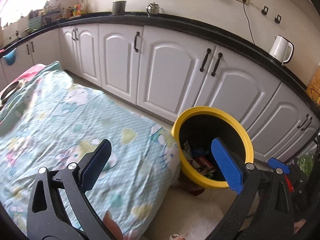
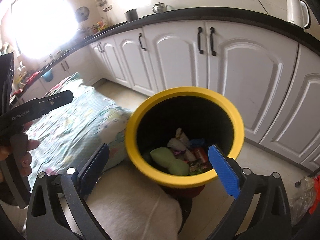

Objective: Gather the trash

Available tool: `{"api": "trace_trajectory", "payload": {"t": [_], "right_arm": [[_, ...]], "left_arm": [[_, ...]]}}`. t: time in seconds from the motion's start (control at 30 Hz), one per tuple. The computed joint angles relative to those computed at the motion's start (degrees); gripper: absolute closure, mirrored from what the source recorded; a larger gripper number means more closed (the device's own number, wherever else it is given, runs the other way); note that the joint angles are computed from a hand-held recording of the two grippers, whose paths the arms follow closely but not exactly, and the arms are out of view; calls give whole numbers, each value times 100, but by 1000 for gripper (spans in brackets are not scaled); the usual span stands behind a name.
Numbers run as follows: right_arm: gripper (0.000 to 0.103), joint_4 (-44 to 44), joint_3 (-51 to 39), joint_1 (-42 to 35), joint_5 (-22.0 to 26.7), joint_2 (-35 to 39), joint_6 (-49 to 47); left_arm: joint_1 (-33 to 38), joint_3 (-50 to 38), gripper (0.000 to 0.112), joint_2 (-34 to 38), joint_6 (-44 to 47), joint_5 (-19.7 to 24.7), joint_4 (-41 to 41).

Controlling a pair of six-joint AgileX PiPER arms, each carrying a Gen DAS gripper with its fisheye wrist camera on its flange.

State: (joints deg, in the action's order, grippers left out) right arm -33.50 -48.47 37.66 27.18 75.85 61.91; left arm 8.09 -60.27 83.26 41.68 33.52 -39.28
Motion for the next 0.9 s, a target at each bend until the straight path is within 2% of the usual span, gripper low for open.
{"api": "trace_trajectory", "payload": {"t": [0.23, 0.37, 0.53, 0.7, 0.8, 0.9], "right_arm": [[7, -1239, 21, 1093, 763, -142, 1456], [7, -1779, 13, 1577, 1182, -175, 2065], [7, -2655, 103, 2133, 1719, -217, 3145], [7, -3834, 248, 2982, 2850, -117, 4330], [6, -4307, 299, 3354, 3370, -28, 4670], [6, -4646, 388, 3526, 3537, -38, 4876]], "left_arm": [[567, 690, 20, -673, 579, 36, -340], [943, 1051, 20, -1022, 1055, 116, -710], [1159, 1493, 20, -1513, 1909, -42, -1392], [1337, 1888, 20, -1967, 2736, -110, -2151], [1557, 2068, 20, -2184, 3195, 65, -2571], [1785, 2346, 20, -2449, 3837, 156, -3096]]}}
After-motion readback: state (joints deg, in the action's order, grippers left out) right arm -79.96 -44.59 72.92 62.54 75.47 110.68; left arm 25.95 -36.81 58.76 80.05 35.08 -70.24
